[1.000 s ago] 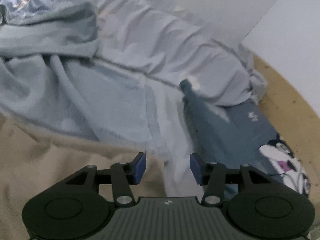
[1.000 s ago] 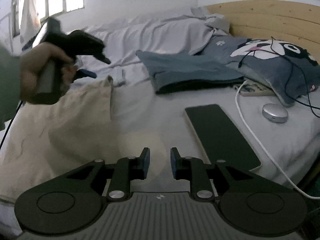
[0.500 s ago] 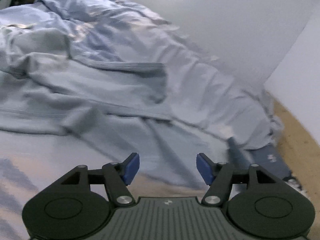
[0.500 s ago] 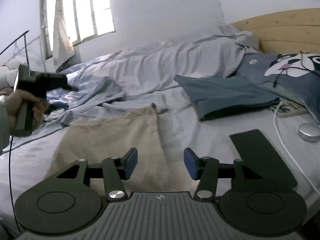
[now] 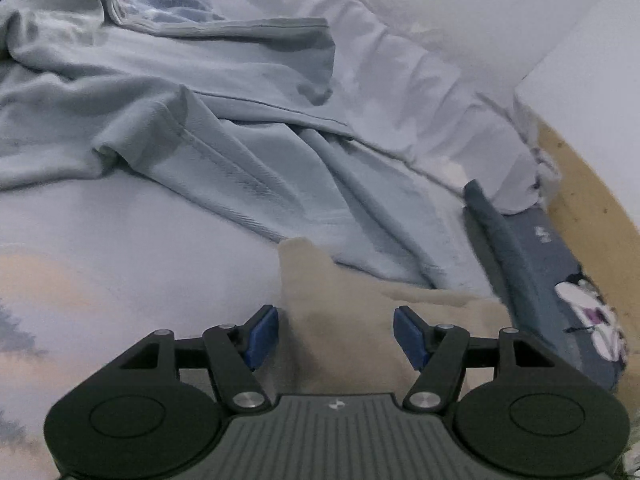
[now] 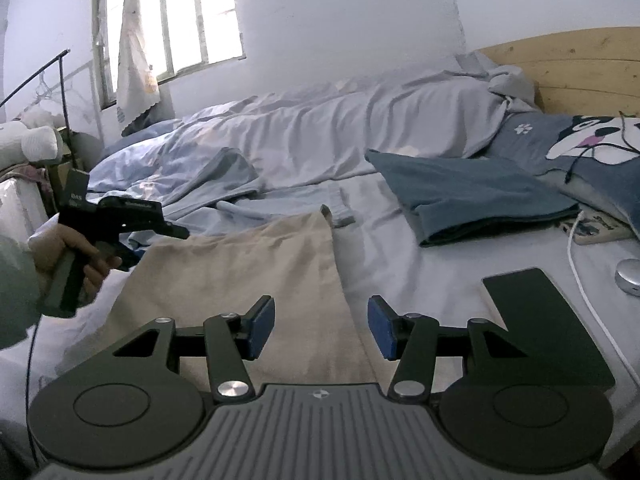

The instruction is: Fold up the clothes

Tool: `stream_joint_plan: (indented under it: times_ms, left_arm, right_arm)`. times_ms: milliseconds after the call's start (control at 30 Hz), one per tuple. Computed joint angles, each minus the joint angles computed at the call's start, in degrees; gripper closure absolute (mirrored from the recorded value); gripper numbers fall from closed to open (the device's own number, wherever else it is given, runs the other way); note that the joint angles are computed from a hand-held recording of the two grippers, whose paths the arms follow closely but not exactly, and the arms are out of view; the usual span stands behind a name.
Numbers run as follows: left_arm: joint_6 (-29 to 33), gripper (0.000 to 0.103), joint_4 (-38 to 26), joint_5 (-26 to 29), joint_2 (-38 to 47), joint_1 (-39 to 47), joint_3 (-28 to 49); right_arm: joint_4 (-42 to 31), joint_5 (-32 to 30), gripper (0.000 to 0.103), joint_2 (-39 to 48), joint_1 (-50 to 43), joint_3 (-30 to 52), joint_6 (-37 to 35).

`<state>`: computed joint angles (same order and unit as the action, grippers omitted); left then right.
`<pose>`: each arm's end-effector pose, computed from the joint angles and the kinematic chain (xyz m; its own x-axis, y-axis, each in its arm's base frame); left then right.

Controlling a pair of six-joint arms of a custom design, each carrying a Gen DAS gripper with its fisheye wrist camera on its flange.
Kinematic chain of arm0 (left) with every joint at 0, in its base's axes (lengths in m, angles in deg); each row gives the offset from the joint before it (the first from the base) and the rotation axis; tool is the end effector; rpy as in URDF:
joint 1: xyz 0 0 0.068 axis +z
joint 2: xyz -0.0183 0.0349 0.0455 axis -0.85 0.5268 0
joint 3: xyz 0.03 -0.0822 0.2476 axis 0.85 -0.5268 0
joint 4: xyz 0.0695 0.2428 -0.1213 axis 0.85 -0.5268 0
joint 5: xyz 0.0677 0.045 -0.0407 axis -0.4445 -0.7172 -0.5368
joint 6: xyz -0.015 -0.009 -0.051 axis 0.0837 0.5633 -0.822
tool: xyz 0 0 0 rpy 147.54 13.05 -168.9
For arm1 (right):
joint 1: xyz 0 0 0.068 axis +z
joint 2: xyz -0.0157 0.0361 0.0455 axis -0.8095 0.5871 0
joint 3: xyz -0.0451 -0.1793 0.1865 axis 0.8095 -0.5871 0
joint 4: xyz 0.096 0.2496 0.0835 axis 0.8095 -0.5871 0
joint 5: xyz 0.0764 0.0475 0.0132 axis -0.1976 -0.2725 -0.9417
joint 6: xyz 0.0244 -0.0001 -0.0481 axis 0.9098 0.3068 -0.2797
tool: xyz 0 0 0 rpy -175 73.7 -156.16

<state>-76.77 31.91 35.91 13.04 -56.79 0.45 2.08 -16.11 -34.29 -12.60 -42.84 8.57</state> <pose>0.3181 -0.0058 0.1295 -0.6772 -0.4729 -0.5637 -0.0607 0.7994 -0.5977 0.1106 0.0832 0.1675 -0.4475 0.0050 -0.8942 -0.3004 0.9410 0.1556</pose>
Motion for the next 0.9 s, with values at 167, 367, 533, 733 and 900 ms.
stream_joint_plan:
  times_ms: [167, 367, 533, 733, 900]
  left_arm:
    - [-2.9, 0.04, 7.4, 6.1, 5.5, 1.9, 1.0]
    - [-0.7, 0.042, 10.4, 10.3, 7.8, 2.5, 1.2]
    - [2.9, 0.056, 10.0, 14.7, 9.2, 4.1, 1.6]
    - [1.7, 0.076, 11.6, 16.0, 10.2, 5.6, 0.9]
    - [2.0, 0.091, 12.9, 13.6, 10.7, 5.0, 0.6]
  right_arm:
    - [10.1, -7.4, 0.038, 14.2, -7.3, 4.3, -7.3]
    - [22.6, -18.9, 0.027, 41.0, -16.3, 15.9, -16.3]
    - [24.3, -19.1, 0.024, 61.0, -17.3, 29.6, -23.0]
    - [22.5, -32.4, 0.024, 77.0, -22.9, 43.2, -19.9]
    - [21.1, -32.3, 0.024, 82.5, -23.4, 47.9, -18.5]
